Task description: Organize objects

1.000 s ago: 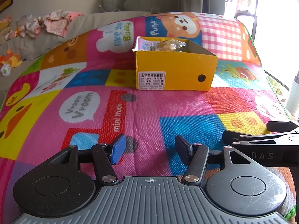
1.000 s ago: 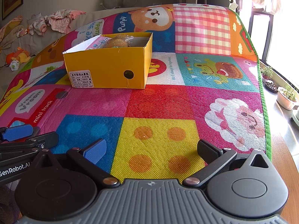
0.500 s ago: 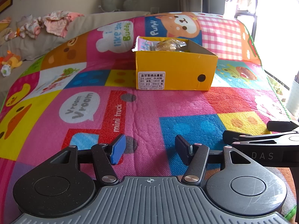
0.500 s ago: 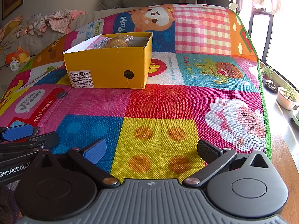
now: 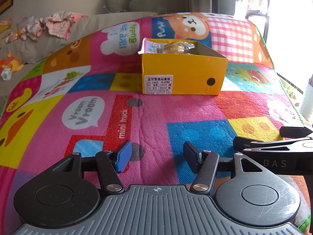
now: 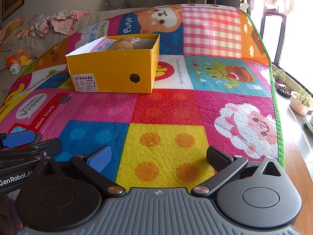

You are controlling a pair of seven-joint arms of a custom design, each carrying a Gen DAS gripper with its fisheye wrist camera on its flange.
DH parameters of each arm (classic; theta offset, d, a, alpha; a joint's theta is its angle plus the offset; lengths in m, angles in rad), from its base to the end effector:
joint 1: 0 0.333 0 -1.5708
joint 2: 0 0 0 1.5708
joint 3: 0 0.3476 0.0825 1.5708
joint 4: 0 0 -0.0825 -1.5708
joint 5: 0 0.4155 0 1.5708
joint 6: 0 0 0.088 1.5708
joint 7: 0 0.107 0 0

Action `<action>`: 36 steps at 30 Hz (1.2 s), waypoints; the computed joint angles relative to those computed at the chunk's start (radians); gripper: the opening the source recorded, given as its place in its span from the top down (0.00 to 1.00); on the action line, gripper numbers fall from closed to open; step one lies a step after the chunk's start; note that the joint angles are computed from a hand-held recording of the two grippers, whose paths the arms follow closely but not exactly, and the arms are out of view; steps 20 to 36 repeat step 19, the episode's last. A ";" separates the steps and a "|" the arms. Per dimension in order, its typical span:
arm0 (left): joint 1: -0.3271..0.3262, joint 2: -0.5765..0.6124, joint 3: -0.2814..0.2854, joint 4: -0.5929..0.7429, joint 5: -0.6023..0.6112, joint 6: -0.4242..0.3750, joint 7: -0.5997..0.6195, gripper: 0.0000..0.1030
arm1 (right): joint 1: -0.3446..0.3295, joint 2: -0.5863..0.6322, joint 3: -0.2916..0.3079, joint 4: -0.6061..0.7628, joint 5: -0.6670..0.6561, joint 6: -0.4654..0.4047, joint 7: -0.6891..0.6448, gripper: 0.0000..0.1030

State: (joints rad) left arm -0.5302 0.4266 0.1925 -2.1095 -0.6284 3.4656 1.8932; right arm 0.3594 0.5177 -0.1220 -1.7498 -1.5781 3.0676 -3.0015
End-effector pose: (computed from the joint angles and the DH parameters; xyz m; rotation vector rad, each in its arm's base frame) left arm 0.6276 -0.1577 0.3244 -1.6665 1.7039 -0.8613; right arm 0.6597 0.2523 0.3152 -1.7727 1.5812 -0.7565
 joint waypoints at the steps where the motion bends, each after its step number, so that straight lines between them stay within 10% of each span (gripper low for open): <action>1: 0.000 0.000 0.000 0.000 0.000 0.000 0.000 0.39 | 0.000 -0.001 0.000 -0.001 -0.001 0.000 0.001 0.00; 36: 0.051 -0.004 -0.048 -0.005 0.037 0.010 -0.029 0.38 | 0.001 0.000 -0.001 0.000 0.000 0.001 0.000 0.00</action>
